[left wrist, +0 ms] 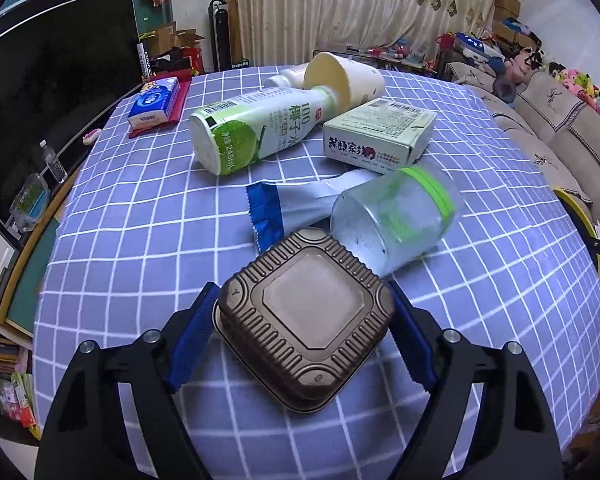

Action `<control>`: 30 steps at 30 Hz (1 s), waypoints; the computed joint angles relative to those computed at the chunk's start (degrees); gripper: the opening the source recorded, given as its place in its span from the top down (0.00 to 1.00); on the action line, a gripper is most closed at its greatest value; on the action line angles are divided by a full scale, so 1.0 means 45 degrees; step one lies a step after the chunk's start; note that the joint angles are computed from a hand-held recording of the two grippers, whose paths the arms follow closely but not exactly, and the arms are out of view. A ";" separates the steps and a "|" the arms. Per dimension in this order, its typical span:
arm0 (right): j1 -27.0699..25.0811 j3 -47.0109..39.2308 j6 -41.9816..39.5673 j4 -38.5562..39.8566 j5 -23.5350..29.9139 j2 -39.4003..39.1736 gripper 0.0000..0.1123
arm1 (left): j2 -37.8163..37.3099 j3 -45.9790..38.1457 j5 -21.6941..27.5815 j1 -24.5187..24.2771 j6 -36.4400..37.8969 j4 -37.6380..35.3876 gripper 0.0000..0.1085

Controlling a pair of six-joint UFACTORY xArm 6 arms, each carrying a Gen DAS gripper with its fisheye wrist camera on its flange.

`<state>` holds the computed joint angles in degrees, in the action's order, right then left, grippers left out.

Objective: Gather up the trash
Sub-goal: 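Carry the brown container over the yellow bin and open the left gripper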

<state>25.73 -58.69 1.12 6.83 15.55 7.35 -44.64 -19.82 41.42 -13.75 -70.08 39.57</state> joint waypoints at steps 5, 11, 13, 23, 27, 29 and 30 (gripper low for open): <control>0.0017 0.0076 -0.0140 0.0161 -0.0056 -0.0033 0.46 | -0.1081 -0.0129 0.1719 -0.1747 -0.0374 -0.0048 0.26; -0.0141 0.0651 0.0283 -0.0283 -0.0466 -0.0713 0.46 | -0.0806 -0.0902 0.2287 -0.3332 -0.0819 0.0219 0.25; -0.0316 0.1041 0.0993 -0.1237 -0.0708 -0.1190 0.46 | -0.0292 -0.1308 0.1887 -0.3500 -0.0754 0.0336 0.25; -0.1502 0.2724 0.1639 -0.2209 -0.1494 -0.3347 0.46 | 0.5066 -0.5070 -0.1908 -0.2923 0.1668 -0.0157 0.25; -0.2214 0.3540 0.1365 -0.1870 -0.1804 -0.4314 0.45 | 0.8195 -0.7848 -0.3145 -0.2896 0.4460 -0.1944 0.25; -0.2622 0.3883 0.1329 -0.1823 -0.1875 -0.4741 0.45 | 0.9934 -0.9680 -0.3238 -0.3081 0.5989 -0.2876 0.25; -0.2879 0.4069 0.1374 -0.1834 -0.1927 -0.4965 0.44 | 1.0547 -1.0342 -0.3251 -0.3156 0.6482 -0.3219 0.25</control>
<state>12.77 -40.38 7.30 -1.42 6.88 -15.00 2.82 -66.36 26.79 -27.95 -40.91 25.08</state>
